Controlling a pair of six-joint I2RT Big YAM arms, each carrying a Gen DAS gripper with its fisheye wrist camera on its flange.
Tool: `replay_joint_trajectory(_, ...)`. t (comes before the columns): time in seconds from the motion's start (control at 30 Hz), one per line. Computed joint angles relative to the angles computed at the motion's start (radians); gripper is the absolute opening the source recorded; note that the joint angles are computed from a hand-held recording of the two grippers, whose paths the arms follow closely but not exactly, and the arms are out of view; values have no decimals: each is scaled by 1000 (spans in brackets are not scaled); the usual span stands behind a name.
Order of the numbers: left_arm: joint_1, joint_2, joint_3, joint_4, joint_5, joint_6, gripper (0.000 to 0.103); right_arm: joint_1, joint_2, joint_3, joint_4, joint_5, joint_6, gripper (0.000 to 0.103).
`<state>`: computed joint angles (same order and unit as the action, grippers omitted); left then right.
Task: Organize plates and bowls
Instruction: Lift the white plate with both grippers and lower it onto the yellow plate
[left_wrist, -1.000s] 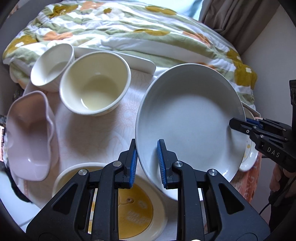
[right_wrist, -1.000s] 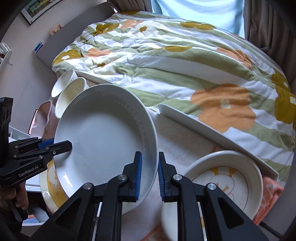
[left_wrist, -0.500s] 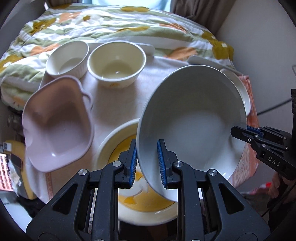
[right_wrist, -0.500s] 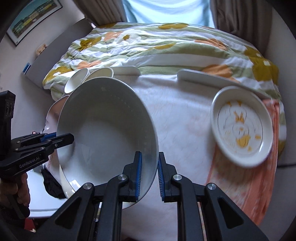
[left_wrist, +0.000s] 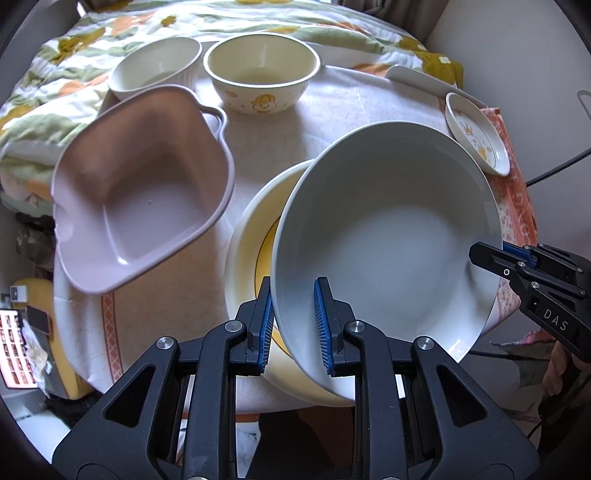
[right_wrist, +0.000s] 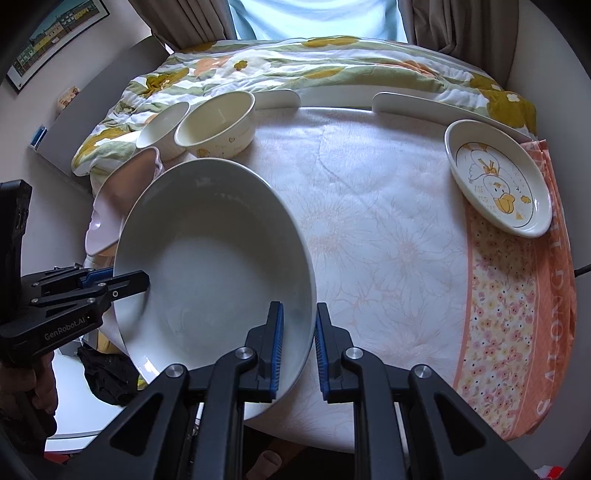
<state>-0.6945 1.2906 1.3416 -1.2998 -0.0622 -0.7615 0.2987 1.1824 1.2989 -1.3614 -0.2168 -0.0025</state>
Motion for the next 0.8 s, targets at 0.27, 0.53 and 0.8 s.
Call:
replay_joint_trajectory(0.27, 15, 25, -14, 29, 26, -9, 19, 32, 0, -28, 13, 68, -16, 15)
replay_joint_trajectory(0.53, 20, 36, -18, 28, 32, -17, 19, 43, 10, -33, 13, 72, -22, 15)
replay_joint_trajectory(0.8, 19, 42, -32, 20, 24, -20, 19, 42, 9, -42, 28, 51, -12, 15)
